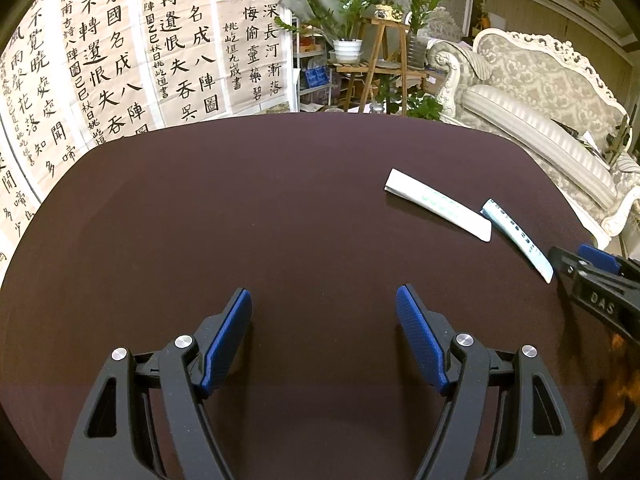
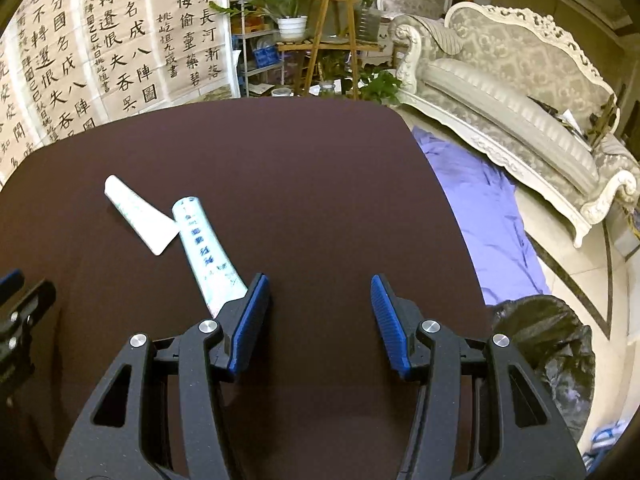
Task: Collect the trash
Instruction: 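Grasp the white-and-blue printed strip with the right tool, then grasp the white paper strip with the left tool while the right tool holds its strip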
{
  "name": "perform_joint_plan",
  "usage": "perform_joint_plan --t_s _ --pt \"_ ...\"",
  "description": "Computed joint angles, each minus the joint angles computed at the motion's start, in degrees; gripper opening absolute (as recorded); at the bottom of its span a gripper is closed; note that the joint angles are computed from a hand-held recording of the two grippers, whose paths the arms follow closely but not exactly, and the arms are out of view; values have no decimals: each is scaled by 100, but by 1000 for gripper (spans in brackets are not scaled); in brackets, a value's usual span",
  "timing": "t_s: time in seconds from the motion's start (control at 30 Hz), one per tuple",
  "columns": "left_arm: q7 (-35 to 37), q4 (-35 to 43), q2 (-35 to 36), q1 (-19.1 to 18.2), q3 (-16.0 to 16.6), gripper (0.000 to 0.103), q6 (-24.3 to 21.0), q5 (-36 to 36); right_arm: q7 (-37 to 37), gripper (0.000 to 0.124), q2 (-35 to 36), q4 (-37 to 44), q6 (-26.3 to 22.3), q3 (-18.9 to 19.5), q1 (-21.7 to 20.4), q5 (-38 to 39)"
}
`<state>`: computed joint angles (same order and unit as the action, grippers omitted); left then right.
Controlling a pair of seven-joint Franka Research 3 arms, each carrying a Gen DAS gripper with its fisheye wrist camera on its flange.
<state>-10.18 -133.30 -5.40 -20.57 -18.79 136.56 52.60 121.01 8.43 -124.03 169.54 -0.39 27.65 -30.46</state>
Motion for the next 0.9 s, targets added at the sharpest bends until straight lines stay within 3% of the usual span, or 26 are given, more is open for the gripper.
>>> perform_joint_plan --t_s 0.1,0.2,0.5,0.67,0.9 --pt "-5 -12 -14 7 7 73 6 -11 -175 52 -87 -69 150 98 -52 215" --pt "25 -34 -58 15 8 73 5 -47 -869 52 -22 -15 228 318 -121 783" --pt "31 -42 -49 30 -9 73 17 -49 -1432 50 259 184 142 225 105 1299" --pt "100 11 20 32 7 73 2 -27 -1047 28 299 240 165 -108 358 1009" --pt "180 285 270 -11 32 73 -98 22 -1087 26 390 322 228 -116 301 1141"
